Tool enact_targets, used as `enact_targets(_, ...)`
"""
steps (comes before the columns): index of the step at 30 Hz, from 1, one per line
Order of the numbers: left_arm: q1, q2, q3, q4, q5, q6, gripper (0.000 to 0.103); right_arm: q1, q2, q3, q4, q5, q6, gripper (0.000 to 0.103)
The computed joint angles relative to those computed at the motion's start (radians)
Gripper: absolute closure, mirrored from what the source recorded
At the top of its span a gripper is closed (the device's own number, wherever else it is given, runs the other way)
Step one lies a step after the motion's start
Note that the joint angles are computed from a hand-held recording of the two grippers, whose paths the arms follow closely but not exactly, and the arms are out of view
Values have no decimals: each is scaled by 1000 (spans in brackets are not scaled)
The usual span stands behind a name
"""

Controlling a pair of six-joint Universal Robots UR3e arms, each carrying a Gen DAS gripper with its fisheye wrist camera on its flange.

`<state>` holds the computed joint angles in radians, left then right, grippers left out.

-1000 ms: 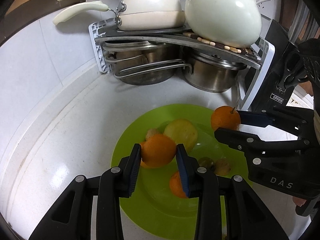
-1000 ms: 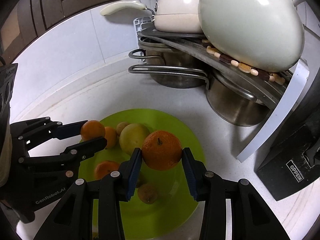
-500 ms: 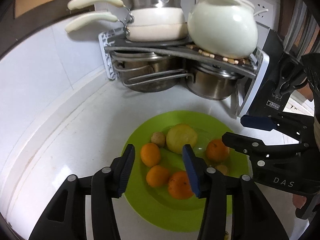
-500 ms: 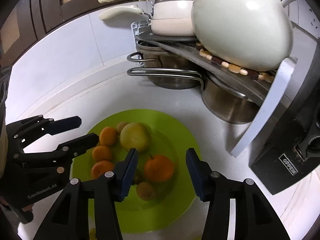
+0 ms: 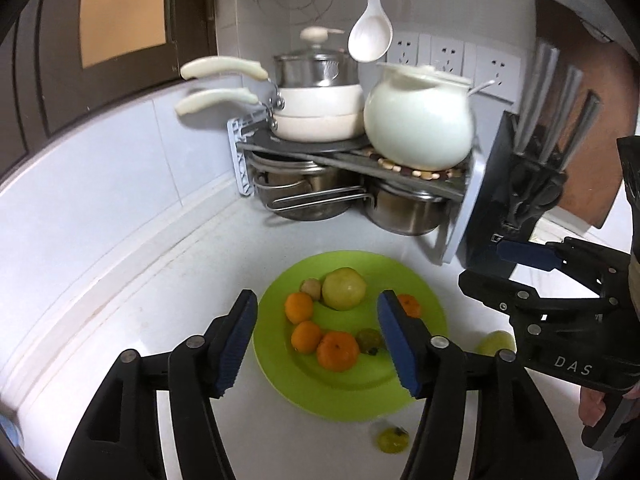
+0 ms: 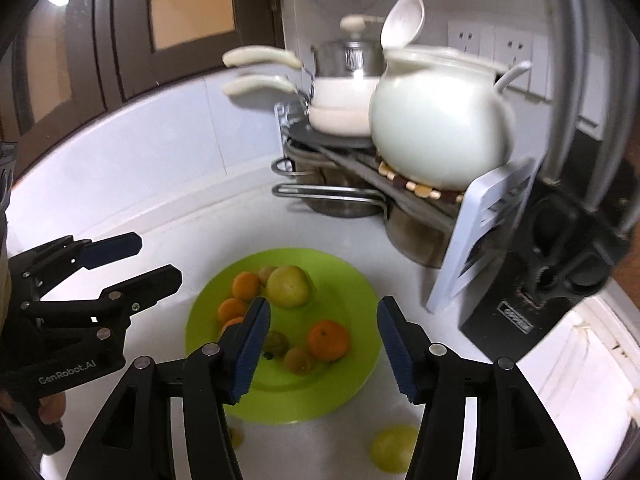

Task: Organize fruits
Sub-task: 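Pull both open tools back from the plate toward the remaining green fruits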

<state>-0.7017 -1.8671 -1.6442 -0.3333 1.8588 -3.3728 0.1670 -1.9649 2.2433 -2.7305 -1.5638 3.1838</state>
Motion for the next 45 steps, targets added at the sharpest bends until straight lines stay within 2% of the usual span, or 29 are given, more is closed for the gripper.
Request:
enact_targets(5, -62, 58, -45, 6, 72, -31, 37, 42, -112, 26, 53, -57, 21, 39)
enact_targets(14, -172, 98, -97, 7, 199, -94, 31, 86, -279, 92, 130, -144, 64, 35)
enact_targets(19, -215, 108, -124, -7, 231, -144, 30, 83, -373, 130, 192, -148, 62, 34)
enact_targets(27, -261, 96, -150, -43, 244, -223, 27, 12, -527, 194, 326, -83, 36, 33)
enact_targets(42, -272, 0, -169, -88, 176, -331, 27, -206, -725, 301, 546, 62, -97, 33)
enact_targets(45, -264, -25, -162, -97, 151, -339, 27, -297, -804, 320, 638, 119, -155, 33)
